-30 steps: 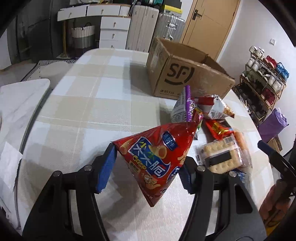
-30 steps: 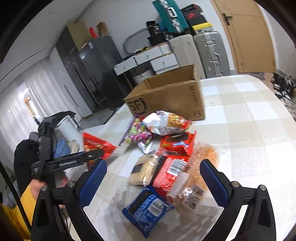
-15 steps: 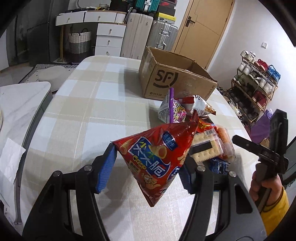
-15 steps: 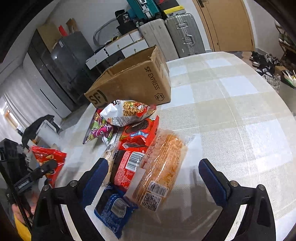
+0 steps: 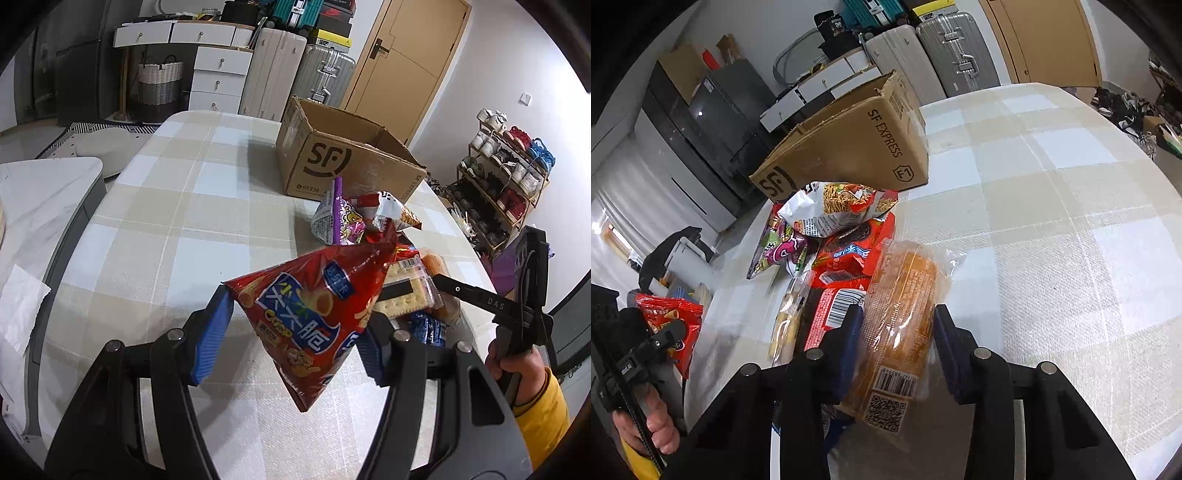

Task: Organize snacks
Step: 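Grasp and lift the wrapped bread loaf with the right gripper while the left holds the red bag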

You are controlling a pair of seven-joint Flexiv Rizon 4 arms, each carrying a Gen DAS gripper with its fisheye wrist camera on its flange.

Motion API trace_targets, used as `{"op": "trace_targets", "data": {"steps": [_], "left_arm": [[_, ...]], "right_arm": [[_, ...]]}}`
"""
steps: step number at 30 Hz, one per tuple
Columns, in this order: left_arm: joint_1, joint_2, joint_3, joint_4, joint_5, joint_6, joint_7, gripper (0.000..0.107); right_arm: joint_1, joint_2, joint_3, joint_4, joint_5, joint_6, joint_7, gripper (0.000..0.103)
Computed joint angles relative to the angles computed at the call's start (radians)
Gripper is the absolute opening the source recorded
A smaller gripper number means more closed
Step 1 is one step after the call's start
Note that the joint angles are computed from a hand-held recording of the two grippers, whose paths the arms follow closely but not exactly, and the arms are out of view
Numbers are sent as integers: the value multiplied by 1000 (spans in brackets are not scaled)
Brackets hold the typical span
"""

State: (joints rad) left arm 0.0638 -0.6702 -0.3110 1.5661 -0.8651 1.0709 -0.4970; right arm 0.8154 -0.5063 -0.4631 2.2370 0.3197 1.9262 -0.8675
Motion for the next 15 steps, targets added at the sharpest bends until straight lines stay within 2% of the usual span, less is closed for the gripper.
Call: {"op": "trace_targets", "data": {"steps": [8,9,11,14,15], "left_arm": [[5,51,-24,56,-59,29,75,60],[3,59,-26,64,-71,34,87,60],[0,77,-26,81,-92,40,111,60],[-12,104,-17,101,-114,30,131,60],[-18,110,-13,106,-119,31,139,60]], "right_arm": [[92,36,-56,51,103,82,-57,37],[94,54,-44,65,117,128,-74,36],[89,66,-25,66,141,153,-104,35],[150,99,-64,70,199,163,-181,34],[204,105,-117,65,230,127,-217,34]]}}
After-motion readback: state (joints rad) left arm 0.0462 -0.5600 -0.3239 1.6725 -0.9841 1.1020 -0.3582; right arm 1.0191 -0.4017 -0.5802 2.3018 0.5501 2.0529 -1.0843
